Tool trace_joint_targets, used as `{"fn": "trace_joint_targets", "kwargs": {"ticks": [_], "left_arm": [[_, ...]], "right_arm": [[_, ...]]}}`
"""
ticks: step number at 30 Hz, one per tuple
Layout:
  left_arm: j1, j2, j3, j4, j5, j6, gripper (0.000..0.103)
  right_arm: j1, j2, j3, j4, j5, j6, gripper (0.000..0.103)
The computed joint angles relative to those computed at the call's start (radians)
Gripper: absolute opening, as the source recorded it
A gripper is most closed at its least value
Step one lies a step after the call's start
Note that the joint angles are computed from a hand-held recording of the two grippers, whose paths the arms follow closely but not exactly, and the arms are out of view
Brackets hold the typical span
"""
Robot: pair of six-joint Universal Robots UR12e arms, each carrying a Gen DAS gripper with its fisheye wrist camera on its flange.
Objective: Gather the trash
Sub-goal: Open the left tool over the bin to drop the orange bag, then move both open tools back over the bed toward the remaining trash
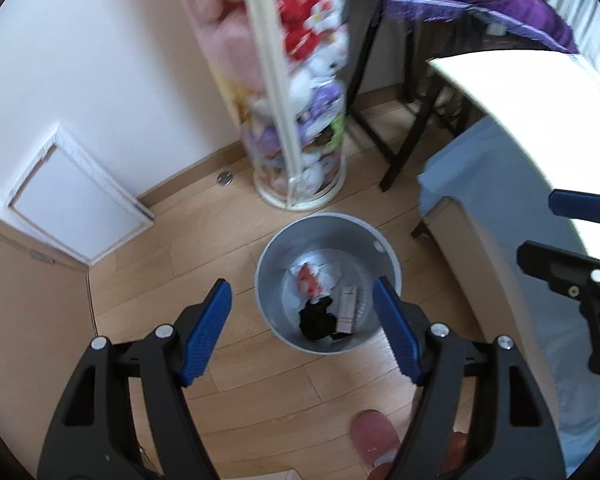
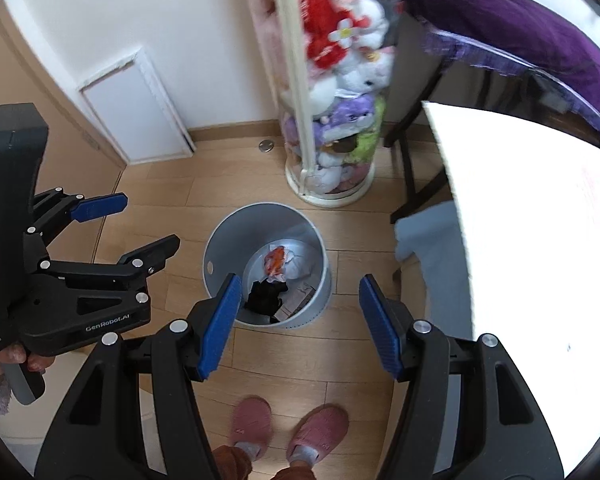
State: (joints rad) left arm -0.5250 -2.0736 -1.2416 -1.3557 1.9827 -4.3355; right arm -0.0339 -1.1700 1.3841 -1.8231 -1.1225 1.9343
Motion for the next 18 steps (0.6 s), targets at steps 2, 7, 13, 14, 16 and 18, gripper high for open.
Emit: {"fn": "trace_joint_targets", "kwargs": {"ticks": [2,7,13,14,16,18], "left_arm": [[-0.008,-0.014,0.041,-0.001,0.019,0.039,0.073],[-0.024,-0.069,0.169,0.005,0.052,0.169,0.074],[-0.036,-0.176,0.383,0.008,0.024,0.342,0.074],[-0.038,-0.203,0.431,-0.003,0.022,0.367,0.074],[-0.046,-0.266,0.546,-0.036,0.015,0.419,0.074],[-0.054,-0.346,0.692,-0.081,0.007,0.469,0.074]], "right_arm": [[-0.019,-0.011,-0.003,-0.003,0.011,0.030,0.059],[-0.077,-0.028,-0.021,-0.029,0.036,0.134,0.059],[-0.168,-0.028,-0.049,-0.112,0.061,0.282,0.059],[-0.185,-0.026,-0.052,-0.132,0.059,0.307,0.059],[-0.213,-0.017,-0.065,-0.163,0.046,0.355,0.059],[-0.244,-0.004,-0.085,-0.183,0.035,0.404,0.059]]}}
